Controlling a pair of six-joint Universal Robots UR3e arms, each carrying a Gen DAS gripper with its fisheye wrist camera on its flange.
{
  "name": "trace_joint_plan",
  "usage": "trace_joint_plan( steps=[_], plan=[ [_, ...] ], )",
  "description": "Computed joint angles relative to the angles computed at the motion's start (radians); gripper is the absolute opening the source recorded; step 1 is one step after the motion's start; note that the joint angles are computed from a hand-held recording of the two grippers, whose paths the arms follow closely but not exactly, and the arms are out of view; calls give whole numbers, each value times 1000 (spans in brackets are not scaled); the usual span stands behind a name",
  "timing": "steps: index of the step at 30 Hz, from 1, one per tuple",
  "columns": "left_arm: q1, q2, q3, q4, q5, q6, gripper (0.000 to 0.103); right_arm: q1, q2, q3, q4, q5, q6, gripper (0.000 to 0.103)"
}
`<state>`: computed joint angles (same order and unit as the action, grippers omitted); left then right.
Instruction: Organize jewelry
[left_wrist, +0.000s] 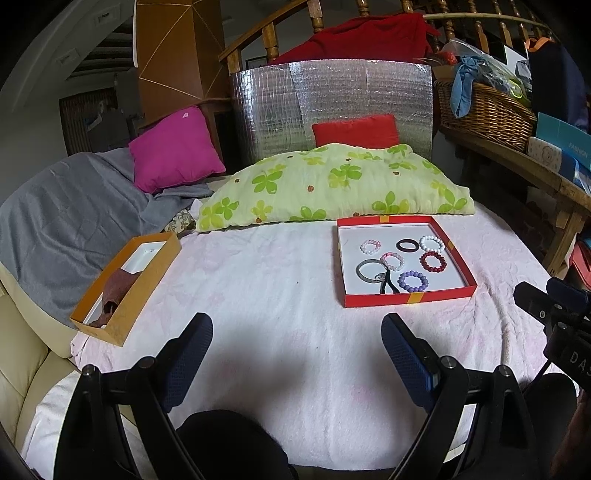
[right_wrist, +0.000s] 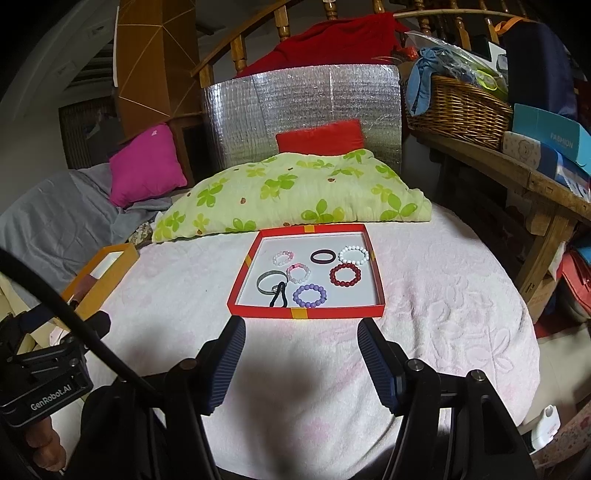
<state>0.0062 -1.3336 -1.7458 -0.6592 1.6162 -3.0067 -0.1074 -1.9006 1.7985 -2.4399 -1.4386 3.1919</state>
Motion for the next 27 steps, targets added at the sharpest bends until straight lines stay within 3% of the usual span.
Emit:
trace_joint_plan(
  steps=[13,27],
  plan=[
    [-20,-32,25,4,23,-2,93,20,59,-46,-10,-21,-18,68],
    [-42,-161,128,21,47,-12,93,26,255,-198,-53,-29,-34,69]
  ],
)
